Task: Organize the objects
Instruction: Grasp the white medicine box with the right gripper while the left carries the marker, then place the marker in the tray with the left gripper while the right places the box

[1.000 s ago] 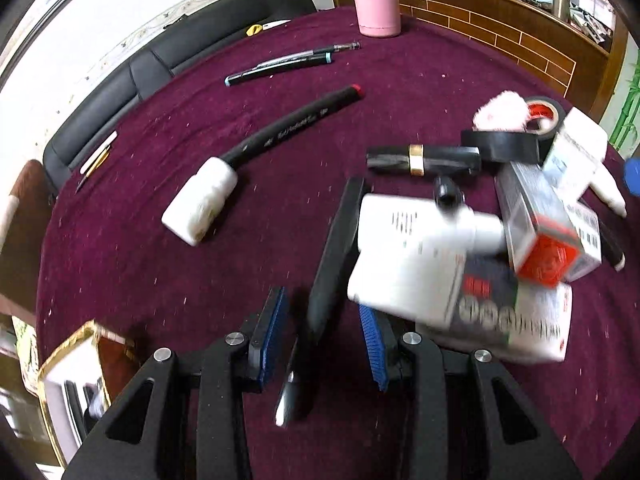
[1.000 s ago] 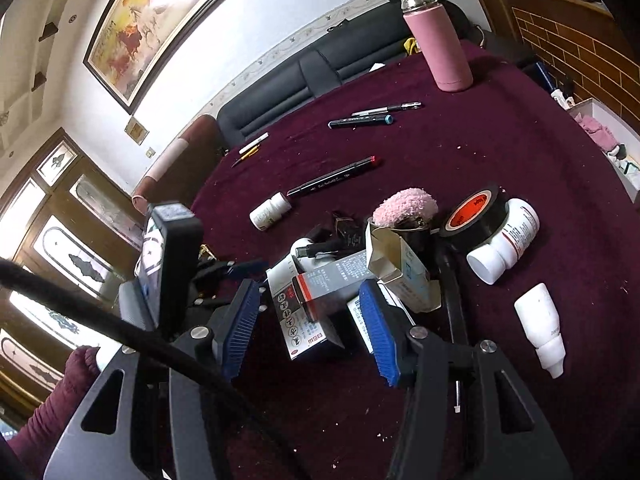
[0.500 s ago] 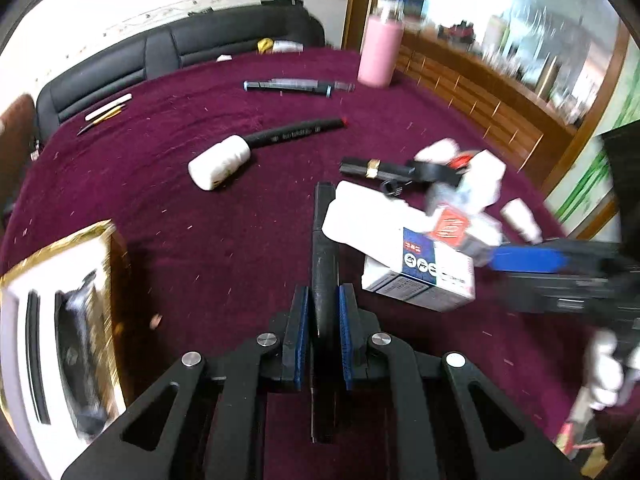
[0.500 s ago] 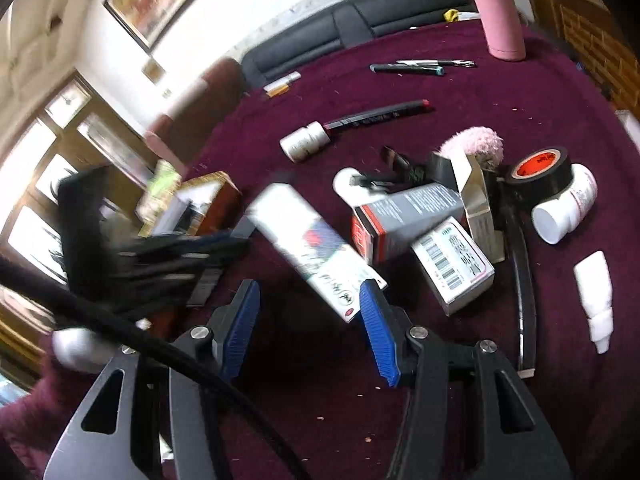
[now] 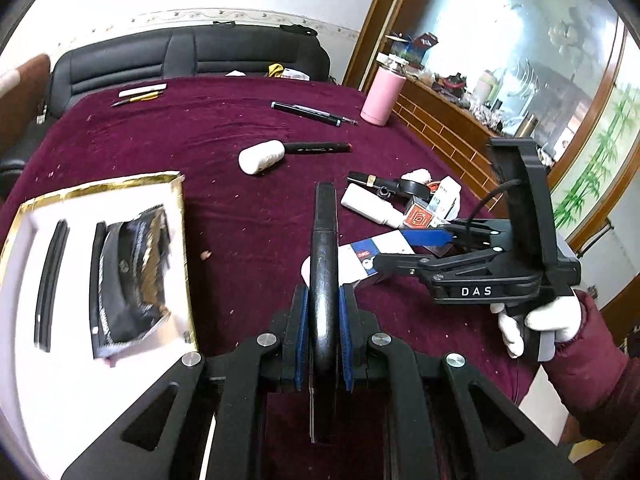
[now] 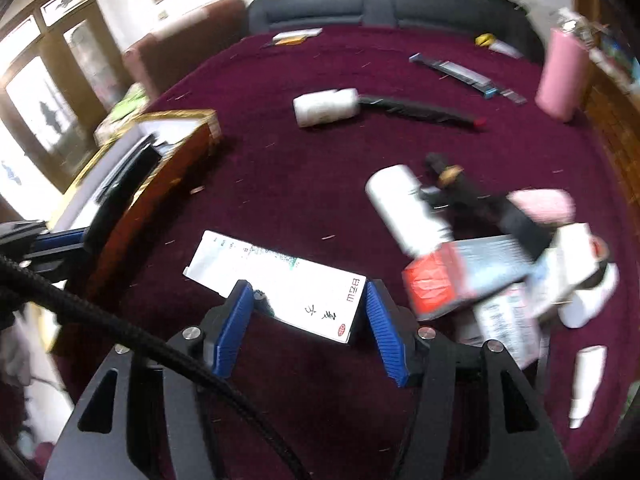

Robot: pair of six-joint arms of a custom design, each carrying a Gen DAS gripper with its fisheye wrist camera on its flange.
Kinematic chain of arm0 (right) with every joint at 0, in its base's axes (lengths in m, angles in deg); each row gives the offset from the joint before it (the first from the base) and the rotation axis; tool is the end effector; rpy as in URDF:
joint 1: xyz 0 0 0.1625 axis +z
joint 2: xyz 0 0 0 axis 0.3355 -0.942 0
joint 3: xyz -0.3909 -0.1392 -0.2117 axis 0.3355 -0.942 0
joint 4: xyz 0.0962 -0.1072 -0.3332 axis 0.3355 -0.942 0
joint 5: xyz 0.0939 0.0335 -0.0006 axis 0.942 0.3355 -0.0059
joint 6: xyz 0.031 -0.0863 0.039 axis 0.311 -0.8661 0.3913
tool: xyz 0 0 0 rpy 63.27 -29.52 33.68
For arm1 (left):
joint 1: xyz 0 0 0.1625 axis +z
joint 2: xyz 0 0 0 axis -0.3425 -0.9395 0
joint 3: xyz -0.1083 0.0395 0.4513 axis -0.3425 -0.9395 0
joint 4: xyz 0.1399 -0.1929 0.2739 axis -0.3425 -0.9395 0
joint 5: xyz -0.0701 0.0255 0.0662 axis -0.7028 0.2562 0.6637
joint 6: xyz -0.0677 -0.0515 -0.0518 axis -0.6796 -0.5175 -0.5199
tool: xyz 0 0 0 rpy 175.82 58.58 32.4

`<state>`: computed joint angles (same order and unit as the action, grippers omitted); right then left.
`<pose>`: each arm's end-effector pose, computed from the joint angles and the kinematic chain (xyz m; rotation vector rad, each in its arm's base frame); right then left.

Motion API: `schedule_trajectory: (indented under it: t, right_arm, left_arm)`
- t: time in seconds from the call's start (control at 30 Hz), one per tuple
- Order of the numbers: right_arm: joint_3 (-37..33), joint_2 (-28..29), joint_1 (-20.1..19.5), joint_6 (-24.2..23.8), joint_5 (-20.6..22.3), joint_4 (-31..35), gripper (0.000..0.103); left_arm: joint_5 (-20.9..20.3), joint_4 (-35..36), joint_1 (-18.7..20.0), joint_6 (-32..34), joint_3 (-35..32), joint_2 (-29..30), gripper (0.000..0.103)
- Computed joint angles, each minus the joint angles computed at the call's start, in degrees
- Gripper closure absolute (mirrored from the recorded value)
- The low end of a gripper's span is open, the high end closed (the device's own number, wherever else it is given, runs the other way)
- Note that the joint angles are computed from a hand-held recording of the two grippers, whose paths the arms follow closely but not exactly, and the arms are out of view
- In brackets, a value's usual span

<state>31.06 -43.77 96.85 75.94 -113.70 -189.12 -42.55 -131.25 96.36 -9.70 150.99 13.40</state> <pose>0.3145 -0.4960 -0.0660 -0.0400 -2.4096 0.8325 -0.0051 -0.6100 0.2805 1.4561 2.6682 -0.1928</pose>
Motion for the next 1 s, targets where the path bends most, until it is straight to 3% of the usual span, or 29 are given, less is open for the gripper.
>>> schedule_trajectory:
  t: [0.07, 0.13, 0.23, 0.33, 0.47, 0.6, 0.67, 0.7, 0.83, 1.0]
  right_arm:
    - [0.82, -1.04, -0.50, -0.23, 7.69, 1.77, 0.046]
    - [0.86, -1.50, -0.05, -0.65, 12.04, 4.42, 0.046]
    - [-0.45, -1.35, 2.89, -0.99, 7.36, 7.95, 0.046]
    - [-3.47, -0.25, 5.38, -3.74, -1.32, 10.76, 0.045]
    - [-9.13, 1.49, 4.74, -7.68, -1.67, 18.95, 0.045]
    - [-15.60, 4.06, 3.67, -8.30, -4.01, 28.71, 0.045]
    - [-17.33, 4.76, 3.08, -6.09, -4.34, 31.43, 0.056]
    - [-17.32, 4.51, 2.76, -4.49, -3.47, 32.18, 0.072]
    - [-13.49, 2.33, 1.78, 0.13, 1.50, 28.18, 0.071]
    - [-8.59, -1.10, 1.51, 1.70, 8.95, 16.52, 0.071]
  left_arm:
    - [-0.39, 0.56, 0.70, -0.08, -0.46, -0.35, 0.092]
    - [-0.91, 1.22, 1.44, -0.26, -1.10, -0.68, 0.092]
    - [-2.37, 2.63, 2.54, -0.55, -2.45, -1.10, 0.092]
    - [-3.23, 3.37, 3.47, -0.80, -3.51, -1.39, 0.092]
    - [-3.00, 3.43, 4.48, -1.43, -3.81, -2.11, 0.092]
    - [-2.08, 2.80, 5.81, -2.35, -4.57, -2.89, 0.092]
    - [-1.56, 2.41, 6.50, -2.96, -5.28, -3.06, 0.092]
    - [-1.10, 2.06, 6.83, -3.22, -5.70, -3.09, 0.092]
    - [1.17, 0.69, 7.84, -4.16, -7.33, -2.52, 0.092]
    - [3.93, -0.23, 8.52, -3.85, -10.40, -1.34, 0.092]
